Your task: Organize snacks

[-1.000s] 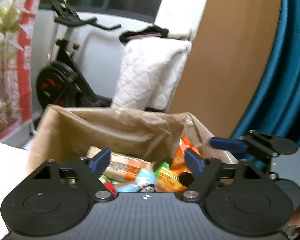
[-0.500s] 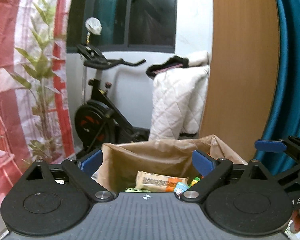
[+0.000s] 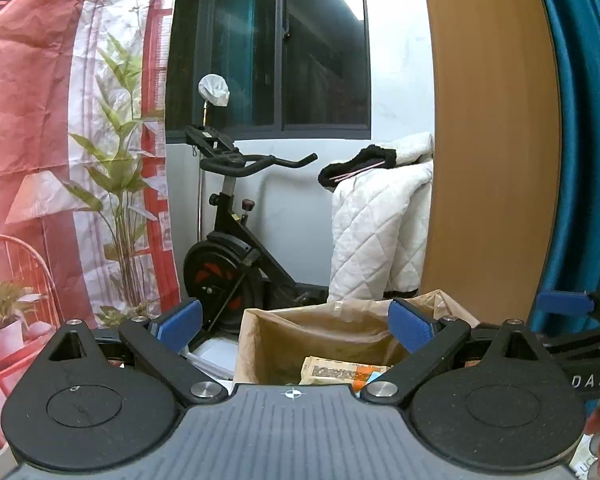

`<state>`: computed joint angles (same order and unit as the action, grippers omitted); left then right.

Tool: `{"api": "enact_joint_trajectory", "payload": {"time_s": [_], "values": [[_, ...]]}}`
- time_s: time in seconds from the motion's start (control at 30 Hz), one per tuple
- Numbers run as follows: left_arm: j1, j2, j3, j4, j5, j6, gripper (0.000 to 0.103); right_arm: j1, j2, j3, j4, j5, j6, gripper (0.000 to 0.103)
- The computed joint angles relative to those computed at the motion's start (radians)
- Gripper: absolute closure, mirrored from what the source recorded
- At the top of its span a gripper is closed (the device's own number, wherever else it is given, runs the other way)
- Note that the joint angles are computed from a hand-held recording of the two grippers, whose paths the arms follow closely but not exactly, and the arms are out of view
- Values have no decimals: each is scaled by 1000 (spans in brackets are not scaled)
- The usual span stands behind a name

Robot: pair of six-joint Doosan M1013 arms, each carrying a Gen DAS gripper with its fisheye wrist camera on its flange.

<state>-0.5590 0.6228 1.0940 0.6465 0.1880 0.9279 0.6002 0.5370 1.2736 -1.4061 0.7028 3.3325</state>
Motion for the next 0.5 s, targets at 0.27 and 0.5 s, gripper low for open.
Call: {"api": "enact_joint_trajectory", "payload": {"time_s": [0.27, 0.5], "values": [[-6, -5, 18, 110, -13, -88, 3, 5, -9, 17, -9, 19, 49, 1], [-6, -11, 28, 105, -16, -100, 3, 7, -10, 22, -14, 28, 63, 1]]}}
